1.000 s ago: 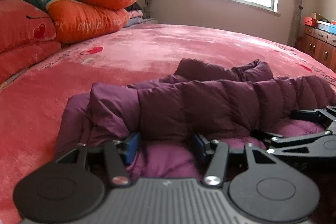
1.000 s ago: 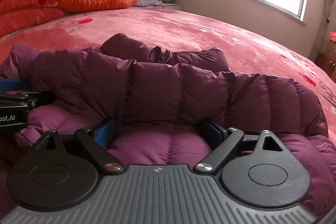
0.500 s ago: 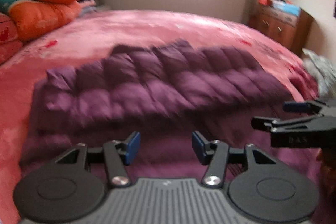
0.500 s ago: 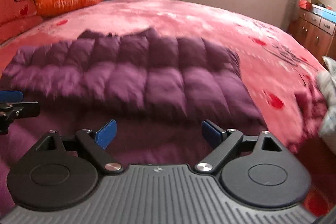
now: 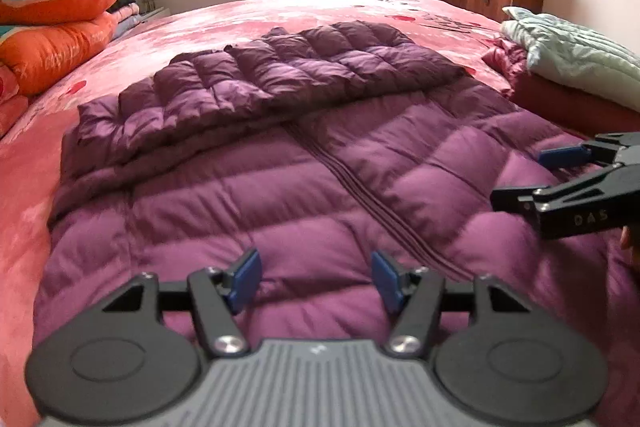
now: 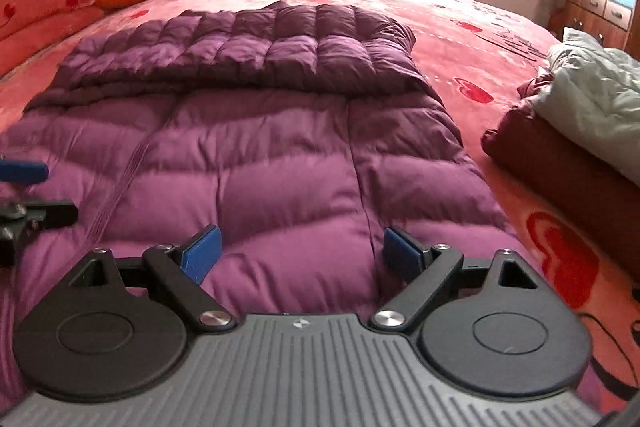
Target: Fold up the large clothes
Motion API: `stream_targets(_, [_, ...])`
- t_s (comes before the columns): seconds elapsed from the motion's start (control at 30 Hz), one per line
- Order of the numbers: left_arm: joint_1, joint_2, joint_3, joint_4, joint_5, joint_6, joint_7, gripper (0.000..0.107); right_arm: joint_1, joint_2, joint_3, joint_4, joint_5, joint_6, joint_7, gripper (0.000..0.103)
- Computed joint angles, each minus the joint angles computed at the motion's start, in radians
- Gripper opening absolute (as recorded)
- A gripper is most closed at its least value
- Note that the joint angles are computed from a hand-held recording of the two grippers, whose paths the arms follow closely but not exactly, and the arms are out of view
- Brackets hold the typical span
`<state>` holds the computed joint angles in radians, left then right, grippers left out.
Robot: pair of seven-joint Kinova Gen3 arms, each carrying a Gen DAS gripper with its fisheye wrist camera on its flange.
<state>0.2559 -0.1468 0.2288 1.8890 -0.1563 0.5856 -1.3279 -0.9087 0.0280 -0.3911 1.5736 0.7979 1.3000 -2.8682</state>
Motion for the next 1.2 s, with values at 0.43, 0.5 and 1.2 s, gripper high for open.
stream_targets(0.43, [-0.022, -0.173, 0.025, 0.054, 0.06, 0.082, 0.014, 0.066, 0.072, -0.145, -0.123, -0.011, -0.165, 0.112, 0.094, 0.103])
stream_targets(0.5, [-0.04, -0.209, 0.03, 0.068, 0.065, 0.075, 0.031, 0.068, 0.077, -0.162, -0.151, -0.012, -0.151, 0.146, 0.074, 0.103])
stream_targets(1.2, [-0.192, -0.244, -0.153, 0.018, 0.257, 0.32, 0.16, 0.074, 0.236, -0.514, 0.145, 0.105, -0.663, 0.026, 0.285, 0.103])
